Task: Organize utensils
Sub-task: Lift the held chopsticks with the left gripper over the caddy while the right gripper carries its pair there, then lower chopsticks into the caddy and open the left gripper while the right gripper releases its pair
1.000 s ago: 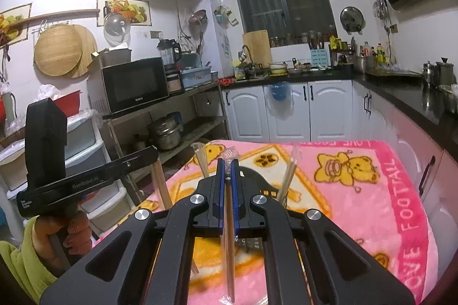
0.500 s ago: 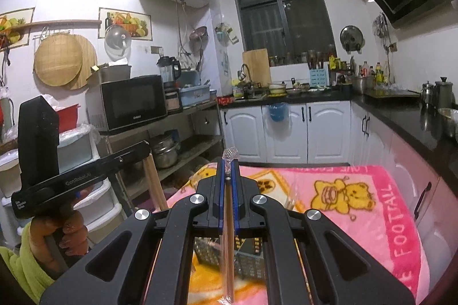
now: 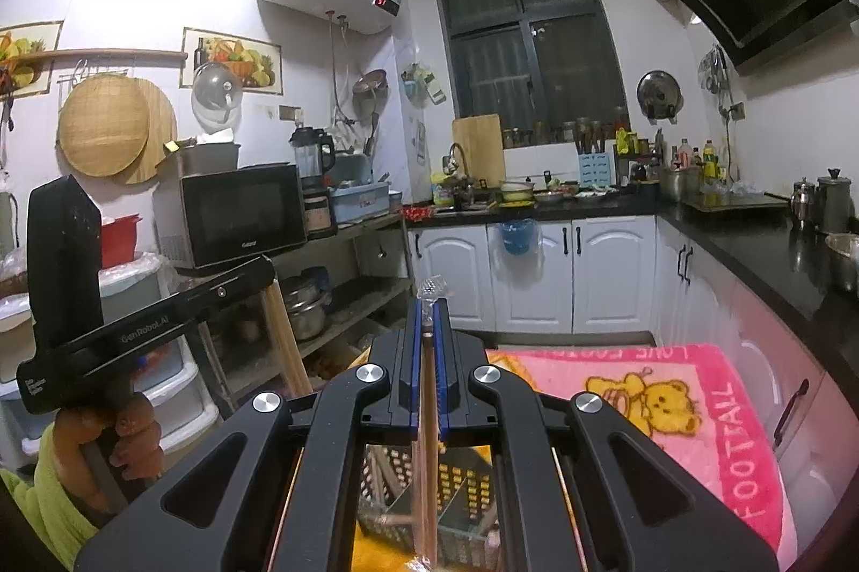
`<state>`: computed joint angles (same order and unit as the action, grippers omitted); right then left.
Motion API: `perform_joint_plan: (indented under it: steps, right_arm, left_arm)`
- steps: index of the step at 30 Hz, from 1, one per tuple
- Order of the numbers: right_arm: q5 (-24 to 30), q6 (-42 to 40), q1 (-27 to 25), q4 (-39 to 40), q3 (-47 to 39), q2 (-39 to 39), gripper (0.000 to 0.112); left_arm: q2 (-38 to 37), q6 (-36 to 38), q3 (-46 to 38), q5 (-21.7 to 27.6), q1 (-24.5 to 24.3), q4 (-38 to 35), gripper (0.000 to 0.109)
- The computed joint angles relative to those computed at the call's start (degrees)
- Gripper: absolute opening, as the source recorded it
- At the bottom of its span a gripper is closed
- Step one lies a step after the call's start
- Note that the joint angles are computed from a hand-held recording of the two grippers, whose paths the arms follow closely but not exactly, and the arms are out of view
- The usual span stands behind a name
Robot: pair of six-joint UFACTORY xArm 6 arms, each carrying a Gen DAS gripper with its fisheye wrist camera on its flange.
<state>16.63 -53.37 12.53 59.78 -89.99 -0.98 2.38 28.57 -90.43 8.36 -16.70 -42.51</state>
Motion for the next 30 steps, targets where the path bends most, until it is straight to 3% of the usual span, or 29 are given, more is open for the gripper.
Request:
perform_joint_plan:
  steps: [6, 15, 30]
  right_arm:
    - [-3.7, 0.5, 1.1, -2.5, -4.5, 4.2, 0.005]
    - [-3.4, 2.7, 0.8, -4.2, -9.1, 9.1, 0.005]
    - [-4.8, 2.9, 0.9, -4.3, -10.5, 14.1, 0.005]
  left_arm:
    - [4.5, -2.3, -5.2, 0.0, 0.0, 2.1, 0.003]
    - [11.7, -8.5, -12.4, 2.4, 0.7, 7.6, 0.003]
    - [16.8, -8.2, -14.4, 3.4, 0.7, 7.4, 0.003]
